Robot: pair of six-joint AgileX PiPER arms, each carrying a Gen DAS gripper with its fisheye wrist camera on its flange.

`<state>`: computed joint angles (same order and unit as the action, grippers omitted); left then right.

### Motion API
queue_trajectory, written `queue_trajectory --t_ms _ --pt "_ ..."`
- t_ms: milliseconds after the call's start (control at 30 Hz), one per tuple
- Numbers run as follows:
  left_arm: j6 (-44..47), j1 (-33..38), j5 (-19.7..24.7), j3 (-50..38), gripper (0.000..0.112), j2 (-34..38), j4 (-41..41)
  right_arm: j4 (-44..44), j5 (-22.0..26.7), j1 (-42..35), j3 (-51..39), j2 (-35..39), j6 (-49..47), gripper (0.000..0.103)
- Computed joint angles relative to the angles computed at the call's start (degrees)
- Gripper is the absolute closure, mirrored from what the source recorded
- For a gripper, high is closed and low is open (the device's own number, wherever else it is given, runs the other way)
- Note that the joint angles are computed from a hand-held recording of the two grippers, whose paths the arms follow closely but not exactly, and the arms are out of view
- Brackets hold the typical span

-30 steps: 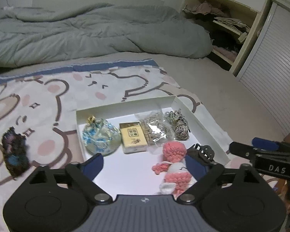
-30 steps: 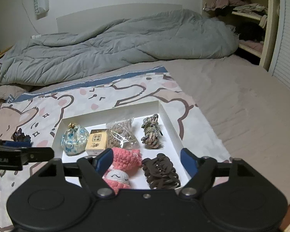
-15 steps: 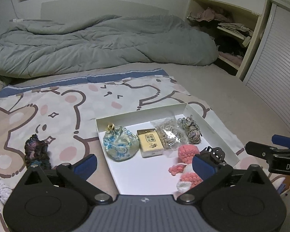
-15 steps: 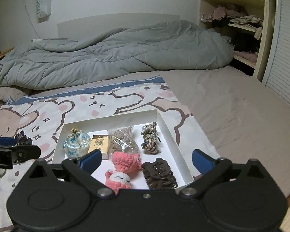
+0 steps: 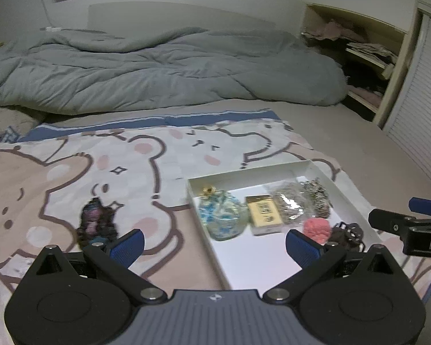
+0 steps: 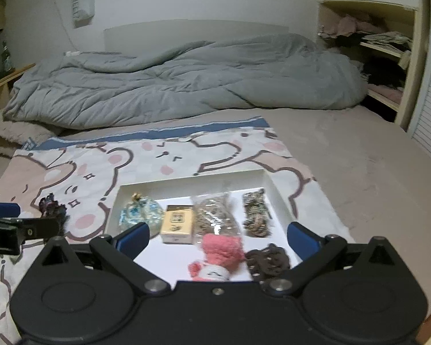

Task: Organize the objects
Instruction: 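Lower the doll and hair claw into the box, open both tools and withdraw, then grasp the white crocheted piece with the left tool while the right tool grasps the dark crocheted pouch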

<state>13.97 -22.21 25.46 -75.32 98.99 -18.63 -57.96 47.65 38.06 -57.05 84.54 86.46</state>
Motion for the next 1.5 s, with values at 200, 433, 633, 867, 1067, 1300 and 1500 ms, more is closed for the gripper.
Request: queue_trajectory --t_ms 200,433,633,867,1067,1300,1500 --pt "2.28 3.99 -0.4 1.45 0.009 -1.07 -0.17 0.86 -0.59 1.43 -5.07 4.75 -2.53 0.0" --pt "5.68 9.04 -0.28 2.31 0.009 -1.89 -1.57 1.66 -1.72 2.15 -9.72 8.84 -4.5 0.0" --pt "10.0 13.25 -0.32 3.4 0.009 -2.43 -3.89 2.59 -2.72 2.88 -14.54 12.84 -6.49 0.0" --pt "14.47 18.4 -0.12 3.45 0.009 -2.23 -5.57 4.92 -3.83 3.84 -21.93 18.42 -10.43 0.0" --pt "18.28 23.23 1.19 2.48 0.009 -1.47 -8.2 7.09 -4.08 4.89 -28.72 23.21 -14.38 0.0" --pt "22.26 28.0 1.94 1.6 0.009 -0.73 -10.72 10.09 -4.67 5.35 -35.66 28.06 -18.25 0.0" --pt "23.68 30.59 2.58 0.04 0.009 0.54 -11.43 11.87 -5.11 5.67 -41.16 32.01 -20.39 0.0"
